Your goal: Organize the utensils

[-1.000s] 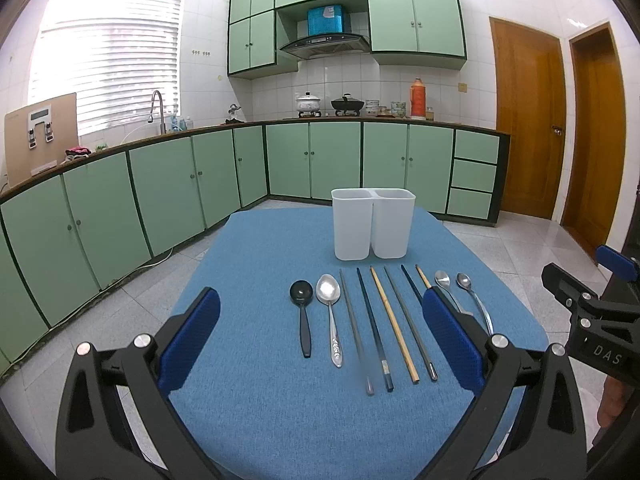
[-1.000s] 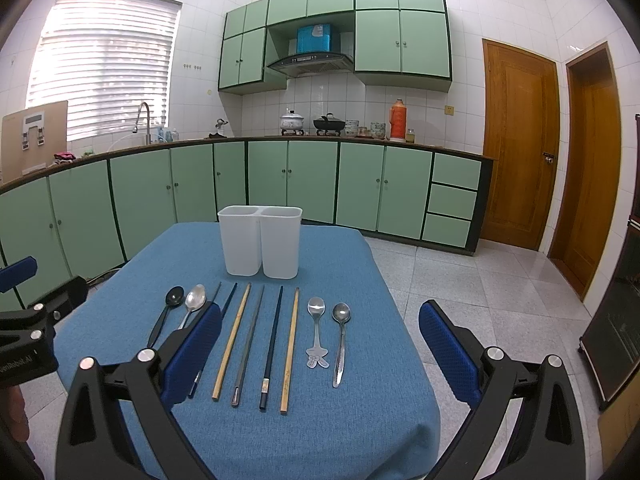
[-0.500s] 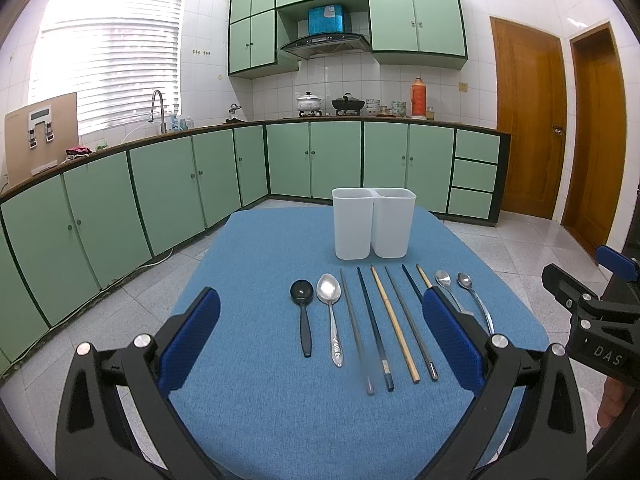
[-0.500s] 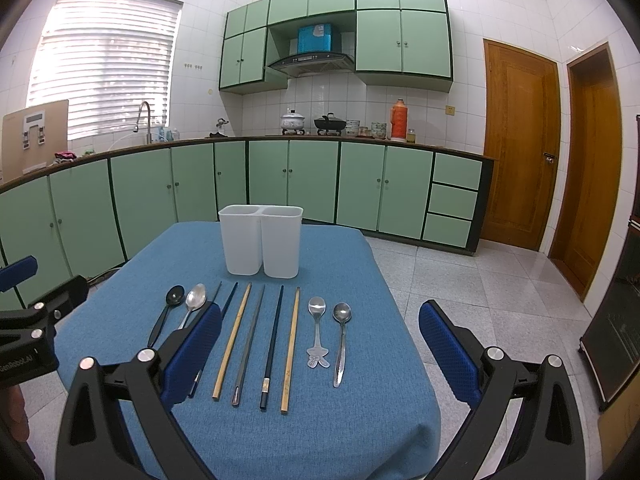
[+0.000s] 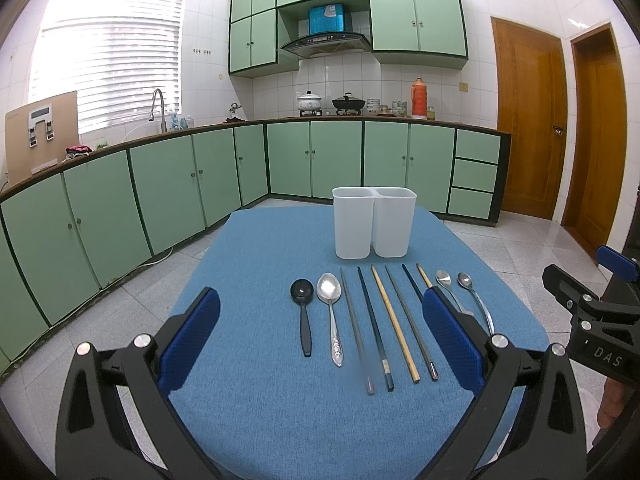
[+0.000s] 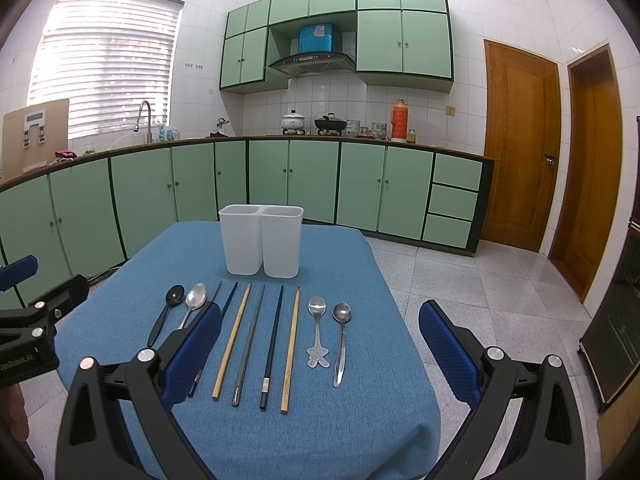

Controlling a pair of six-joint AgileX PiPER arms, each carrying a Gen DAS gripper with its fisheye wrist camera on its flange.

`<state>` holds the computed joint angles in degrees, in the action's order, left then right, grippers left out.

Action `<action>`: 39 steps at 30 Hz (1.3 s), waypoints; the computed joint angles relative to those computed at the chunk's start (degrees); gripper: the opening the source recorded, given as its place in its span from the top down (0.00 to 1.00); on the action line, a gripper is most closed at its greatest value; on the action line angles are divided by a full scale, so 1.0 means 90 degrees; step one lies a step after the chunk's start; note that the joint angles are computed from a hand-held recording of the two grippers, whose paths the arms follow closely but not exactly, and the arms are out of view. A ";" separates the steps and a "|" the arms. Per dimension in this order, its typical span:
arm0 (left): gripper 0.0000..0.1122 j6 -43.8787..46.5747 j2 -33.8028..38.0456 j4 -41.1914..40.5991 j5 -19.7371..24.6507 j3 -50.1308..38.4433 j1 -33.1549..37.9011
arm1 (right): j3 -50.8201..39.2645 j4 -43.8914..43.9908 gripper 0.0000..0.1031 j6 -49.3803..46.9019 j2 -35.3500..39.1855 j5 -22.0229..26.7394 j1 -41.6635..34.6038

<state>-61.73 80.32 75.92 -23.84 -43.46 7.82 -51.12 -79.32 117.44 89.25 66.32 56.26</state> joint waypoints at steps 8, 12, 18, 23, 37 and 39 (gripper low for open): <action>0.13 -0.0010 0.0001 0.0009 0.0002 -0.0003 0.0000 | 0.0006 -0.0008 0.06 0.0021 0.0017 -0.0003 0.0003; 0.13 0.0004 0.0014 -0.0002 -0.0004 -0.0010 0.0002 | 0.0008 -0.0012 0.06 0.0031 0.0026 -0.0003 0.0002; 0.13 -0.0018 0.0003 0.0017 -0.0001 -0.0004 0.0001 | 0.0008 -0.0017 0.06 0.0031 0.0029 -0.0009 -0.0008; 0.13 -0.0023 0.0002 0.0017 0.0005 -0.0007 -0.0003 | 0.0009 -0.0020 0.06 0.0026 0.0027 -0.0014 -0.0012; 0.13 0.0030 0.0131 -0.0041 0.0014 -0.0091 -0.0005 | -0.0039 0.0022 0.06 -0.0010 0.0026 0.0043 0.0019; 0.13 0.0045 0.0243 -0.0076 0.0067 -0.0182 -0.0046 | -0.0016 -0.0025 0.06 0.0016 0.0059 -0.0021 -0.0070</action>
